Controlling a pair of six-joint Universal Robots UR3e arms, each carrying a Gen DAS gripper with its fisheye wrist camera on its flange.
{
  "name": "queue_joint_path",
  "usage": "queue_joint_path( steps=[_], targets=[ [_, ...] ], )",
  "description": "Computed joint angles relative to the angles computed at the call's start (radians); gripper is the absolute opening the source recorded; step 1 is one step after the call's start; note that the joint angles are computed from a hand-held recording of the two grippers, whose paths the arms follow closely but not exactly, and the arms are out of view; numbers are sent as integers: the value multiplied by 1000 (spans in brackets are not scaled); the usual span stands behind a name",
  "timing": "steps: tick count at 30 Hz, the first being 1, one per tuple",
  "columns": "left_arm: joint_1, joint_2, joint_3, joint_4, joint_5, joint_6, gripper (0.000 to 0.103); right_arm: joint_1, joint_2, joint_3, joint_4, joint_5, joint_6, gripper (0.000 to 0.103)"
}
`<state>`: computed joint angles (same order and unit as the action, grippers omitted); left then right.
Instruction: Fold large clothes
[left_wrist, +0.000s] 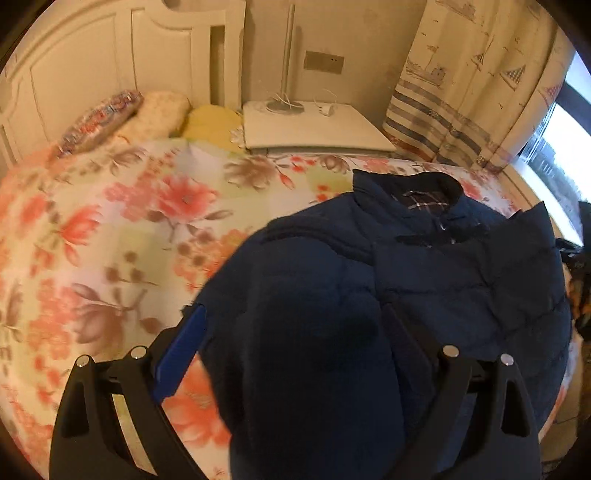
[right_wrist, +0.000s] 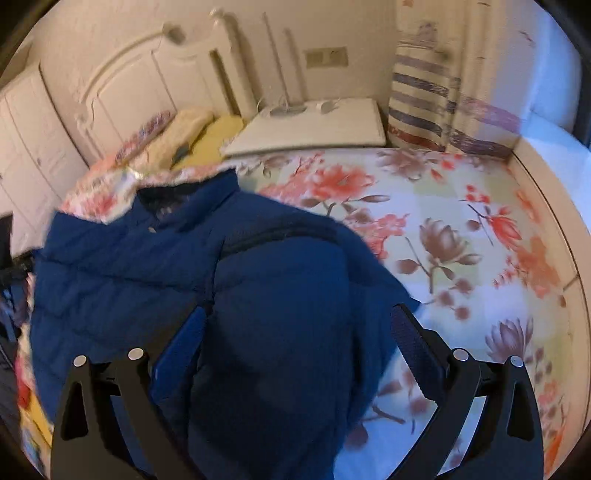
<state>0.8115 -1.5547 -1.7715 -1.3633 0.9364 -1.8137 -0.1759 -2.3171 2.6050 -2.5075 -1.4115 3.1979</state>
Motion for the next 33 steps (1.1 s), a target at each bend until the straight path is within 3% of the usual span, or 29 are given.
queue_joint_path(
  steps=[4,8,9,10,11,12,13,15,17,19,21,24,25,27,29,31,33],
  targets=[
    [-30,-36,3,17,18,-16,94,-40,-4,32,-28,49,-22,97],
    [-62,-42,-1,46,10,-35,89,-77,-29,46,-17,90,-45,81],
    [-65,-48,11,28,4,-31,66,-91,-48,49,-3,109,-58,74],
    [-72,-54,16,25,7,-38,47,-73,-36,50,-31,98,-51,56],
    [-74,-52,11,32,3,-42,34,-13,4,48,-100,38,-22,46],
    [-56,-34,-1,10,-17,-14,13,89,56,33,-174,-73,27,27],
    [-23,8,-34,2,-49,19,9,176,73,20,-210,-163,70,21],
    [71,80,-30,-149,-117,141,6,286,12,5,-191,-269,118,14],
    [176,77,98,-449,-151,313,6,353,-117,-31,-65,-326,148,12],
    [194,14,236,-597,-138,344,6,361,-162,-85,30,-337,141,12],
    [158,-19,336,-628,-140,284,6,305,-159,-167,96,-302,111,12],
    [56,-14,361,-453,-171,70,6,211,-28,-316,89,-245,87,12],
    [-7,-36,363,-331,-151,-57,6,178,64,-377,84,-231,101,12],
    [-143,-110,352,-52,-48,-293,6,172,263,-461,47,-268,127,12],
    [-262,-238,361,116,89,-468,7,154,430,-489,24,-268,154,12],
    [-321,-290,258,306,183,-538,13,155,609,-452,-56,-294,190,12],
    [-331,-289,86,540,207,-538,24,156,680,-343,-227,-295,210,13]
  ],
)
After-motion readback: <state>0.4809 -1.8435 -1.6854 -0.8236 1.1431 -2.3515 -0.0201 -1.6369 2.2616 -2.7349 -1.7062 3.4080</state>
